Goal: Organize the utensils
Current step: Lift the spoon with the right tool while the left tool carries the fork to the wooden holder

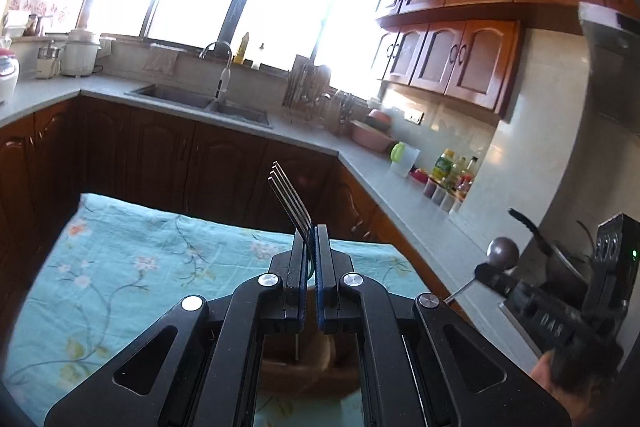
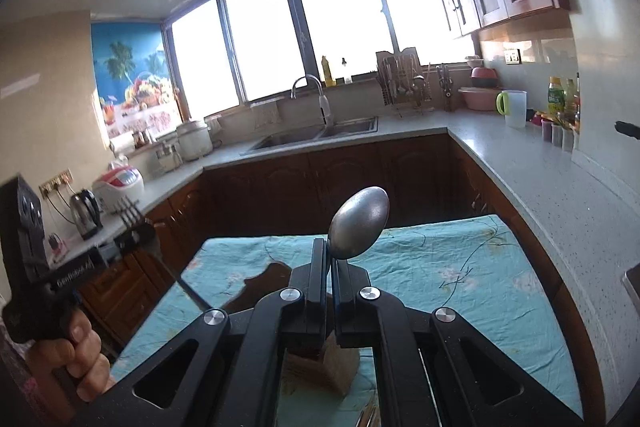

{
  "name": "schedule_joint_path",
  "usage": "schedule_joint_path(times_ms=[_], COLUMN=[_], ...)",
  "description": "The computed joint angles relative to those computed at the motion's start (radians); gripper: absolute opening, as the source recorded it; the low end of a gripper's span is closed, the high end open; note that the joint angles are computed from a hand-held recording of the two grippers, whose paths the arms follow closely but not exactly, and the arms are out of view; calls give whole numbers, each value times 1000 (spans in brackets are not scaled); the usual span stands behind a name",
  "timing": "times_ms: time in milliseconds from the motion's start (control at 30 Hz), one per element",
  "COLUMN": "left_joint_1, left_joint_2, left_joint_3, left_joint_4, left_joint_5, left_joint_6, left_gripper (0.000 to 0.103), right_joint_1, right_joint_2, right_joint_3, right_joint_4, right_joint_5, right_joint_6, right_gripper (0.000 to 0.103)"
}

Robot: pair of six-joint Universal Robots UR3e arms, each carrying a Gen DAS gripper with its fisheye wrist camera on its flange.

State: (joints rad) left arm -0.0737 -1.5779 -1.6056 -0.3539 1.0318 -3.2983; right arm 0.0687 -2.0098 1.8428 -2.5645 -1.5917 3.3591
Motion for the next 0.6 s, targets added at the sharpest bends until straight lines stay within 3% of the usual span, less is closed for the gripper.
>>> schedule_joint_path(times_ms=[267,500,600], left_joint_1=[-113,-148,-147], left_joint_2=[-171,-190,-175], left_joint_3=[-1,-56,-71], left_joint_4=[78,81,79], left_joint_5=[121,158,172], left_joint_6=[10,58,71], left_gripper=[2,3,3], right_joint_1=[-5,-75,-71], right_joint_2=[147,142,135], right_joint_3=[83,141,146], right_joint_4=[-93,-70,-69], right_joint_5=[40,151,148], right_joint_6=[-5,-19,-20], right_gripper=[2,2,2])
